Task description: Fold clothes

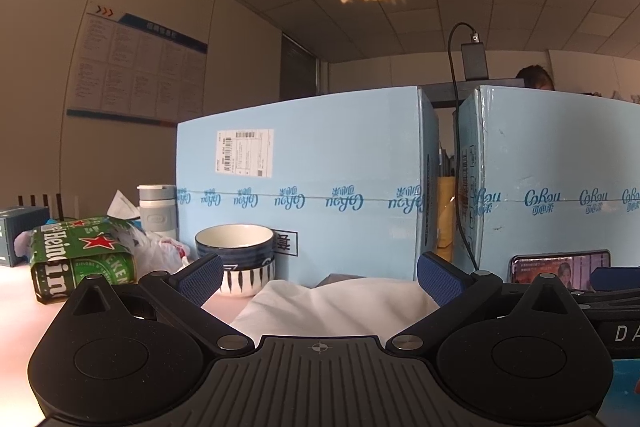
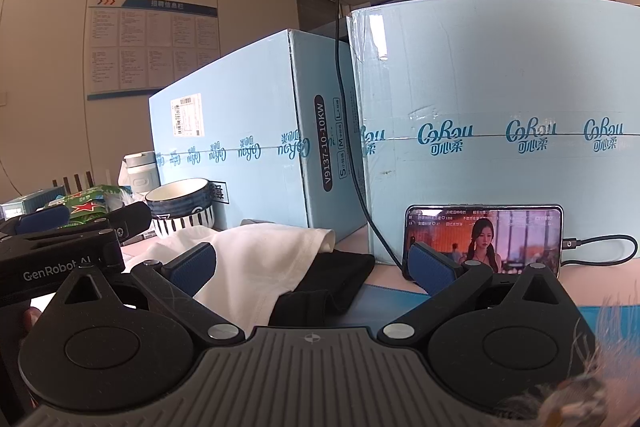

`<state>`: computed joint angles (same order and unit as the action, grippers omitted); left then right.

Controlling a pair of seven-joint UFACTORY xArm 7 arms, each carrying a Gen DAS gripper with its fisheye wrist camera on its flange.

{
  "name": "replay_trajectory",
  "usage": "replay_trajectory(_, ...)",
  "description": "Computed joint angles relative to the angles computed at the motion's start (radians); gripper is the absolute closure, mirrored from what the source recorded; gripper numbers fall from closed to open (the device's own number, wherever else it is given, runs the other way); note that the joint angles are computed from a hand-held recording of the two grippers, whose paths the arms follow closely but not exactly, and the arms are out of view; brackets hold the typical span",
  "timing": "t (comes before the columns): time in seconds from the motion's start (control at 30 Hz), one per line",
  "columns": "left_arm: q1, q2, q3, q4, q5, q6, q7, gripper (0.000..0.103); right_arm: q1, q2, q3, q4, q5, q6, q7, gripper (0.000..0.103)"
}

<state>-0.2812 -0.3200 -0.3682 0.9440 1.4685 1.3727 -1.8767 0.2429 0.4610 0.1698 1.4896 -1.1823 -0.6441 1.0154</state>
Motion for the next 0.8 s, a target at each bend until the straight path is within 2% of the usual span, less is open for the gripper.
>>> replay_trajectory(0.8, 0.011, -0.006, 0.003, 0.0, -0.019, -0.032, 0.009, 0.0, 0.003, -0.01, -0.009, -0.013, 0.009, 0.003, -0.003, 0.0)
